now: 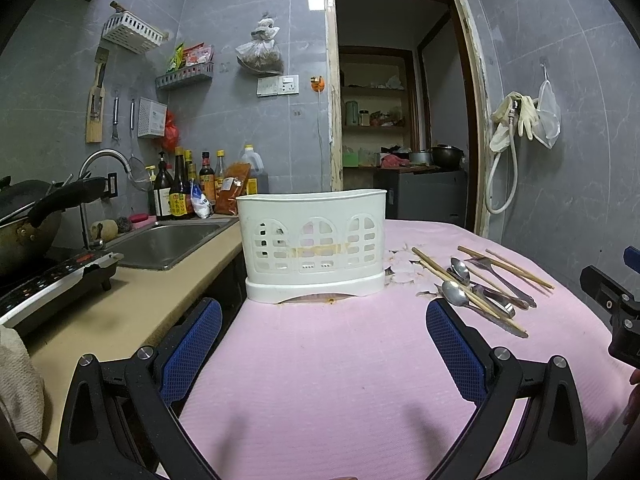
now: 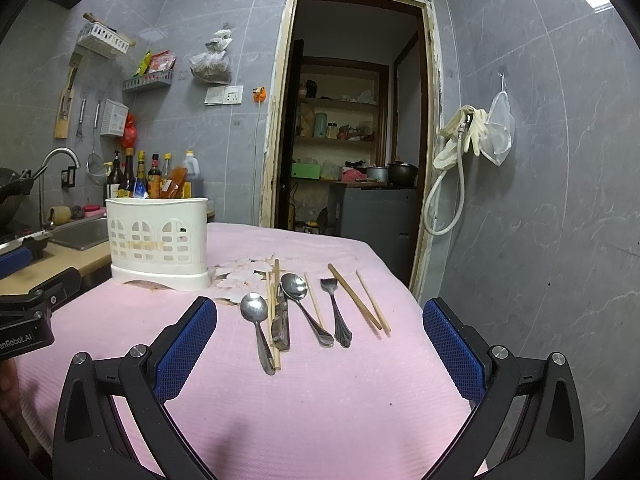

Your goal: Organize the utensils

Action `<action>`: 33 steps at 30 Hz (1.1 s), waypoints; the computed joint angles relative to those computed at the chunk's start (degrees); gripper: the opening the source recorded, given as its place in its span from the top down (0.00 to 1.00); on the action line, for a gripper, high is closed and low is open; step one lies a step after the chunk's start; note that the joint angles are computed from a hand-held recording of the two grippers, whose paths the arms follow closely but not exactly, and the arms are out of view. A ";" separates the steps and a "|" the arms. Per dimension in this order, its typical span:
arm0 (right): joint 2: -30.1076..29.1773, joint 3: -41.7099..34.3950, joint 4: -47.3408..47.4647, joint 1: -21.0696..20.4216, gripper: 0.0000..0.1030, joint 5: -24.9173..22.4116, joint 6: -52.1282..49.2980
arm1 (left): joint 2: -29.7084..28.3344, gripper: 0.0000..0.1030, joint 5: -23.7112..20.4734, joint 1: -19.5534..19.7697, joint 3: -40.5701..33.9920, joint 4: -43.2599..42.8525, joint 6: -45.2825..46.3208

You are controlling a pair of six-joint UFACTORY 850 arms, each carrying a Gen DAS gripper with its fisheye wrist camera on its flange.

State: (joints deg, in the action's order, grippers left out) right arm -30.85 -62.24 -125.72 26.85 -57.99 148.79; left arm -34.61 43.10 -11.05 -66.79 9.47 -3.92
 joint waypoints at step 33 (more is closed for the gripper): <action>1.42 -5.12 -12.17 -11.84 0.00 15.39 -6.12 | -10.04 0.03 -21.89 -2.18 -25.04 36.07 -29.35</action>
